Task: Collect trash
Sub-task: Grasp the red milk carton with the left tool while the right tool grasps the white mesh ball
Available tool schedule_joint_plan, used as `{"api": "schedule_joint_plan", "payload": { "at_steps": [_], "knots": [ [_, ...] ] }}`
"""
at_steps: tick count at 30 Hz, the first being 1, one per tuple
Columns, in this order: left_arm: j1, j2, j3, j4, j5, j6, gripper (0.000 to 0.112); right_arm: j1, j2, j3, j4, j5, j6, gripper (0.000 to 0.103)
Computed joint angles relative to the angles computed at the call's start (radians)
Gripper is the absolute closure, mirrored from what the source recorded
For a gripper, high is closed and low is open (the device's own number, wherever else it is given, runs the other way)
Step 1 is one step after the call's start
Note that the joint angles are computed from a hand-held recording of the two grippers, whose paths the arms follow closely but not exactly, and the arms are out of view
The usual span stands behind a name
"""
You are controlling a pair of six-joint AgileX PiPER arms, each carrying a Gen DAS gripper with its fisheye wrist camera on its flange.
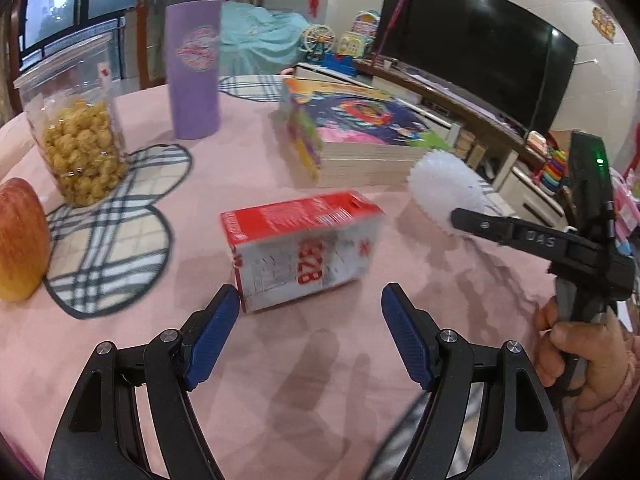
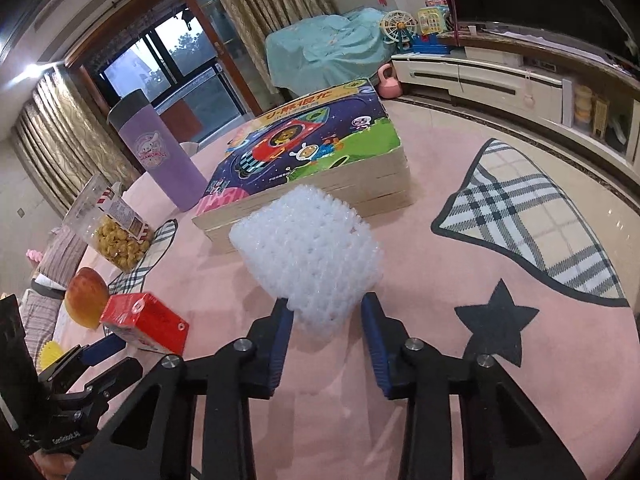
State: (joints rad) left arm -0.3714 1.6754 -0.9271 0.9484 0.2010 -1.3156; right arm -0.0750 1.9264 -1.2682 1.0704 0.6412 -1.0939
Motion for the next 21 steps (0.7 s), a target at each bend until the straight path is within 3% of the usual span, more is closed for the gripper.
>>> {"api": "schedule_joint_plan", "payload": {
  "at_steps": [5, 8, 11, 16, 21],
  "knots": [
    [-0.079, -0.003, 0.003, -0.048, -0.009, 0.049, 0.037, -0.033, -0.025, 0.036, 0.006, 0.02, -0.028, 0.071],
    [-0.126, -0.011, 0.006, 0.039, 0.068, -0.042, 0.037, -0.057, -0.037, 0.05, 0.012, 0.035, -0.038, 0.072],
    [-0.116, -0.013, 0.008, 0.044, 0.116, -0.089, 0.037, -0.084, -0.051, 0.068, 0.021, 0.051, -0.051, 0.072],
    [-0.076, 0.022, -0.03, -0.022, 0.146, -0.041, 0.034, -0.096, -0.067, 0.099, 0.027, 0.056, -0.066, 0.072],
    [-0.055, 0.057, -0.071, -0.006, 0.133, -0.025, 0.034, -0.097, -0.085, 0.118, 0.025, 0.058, -0.068, 0.072]
  ]
}}
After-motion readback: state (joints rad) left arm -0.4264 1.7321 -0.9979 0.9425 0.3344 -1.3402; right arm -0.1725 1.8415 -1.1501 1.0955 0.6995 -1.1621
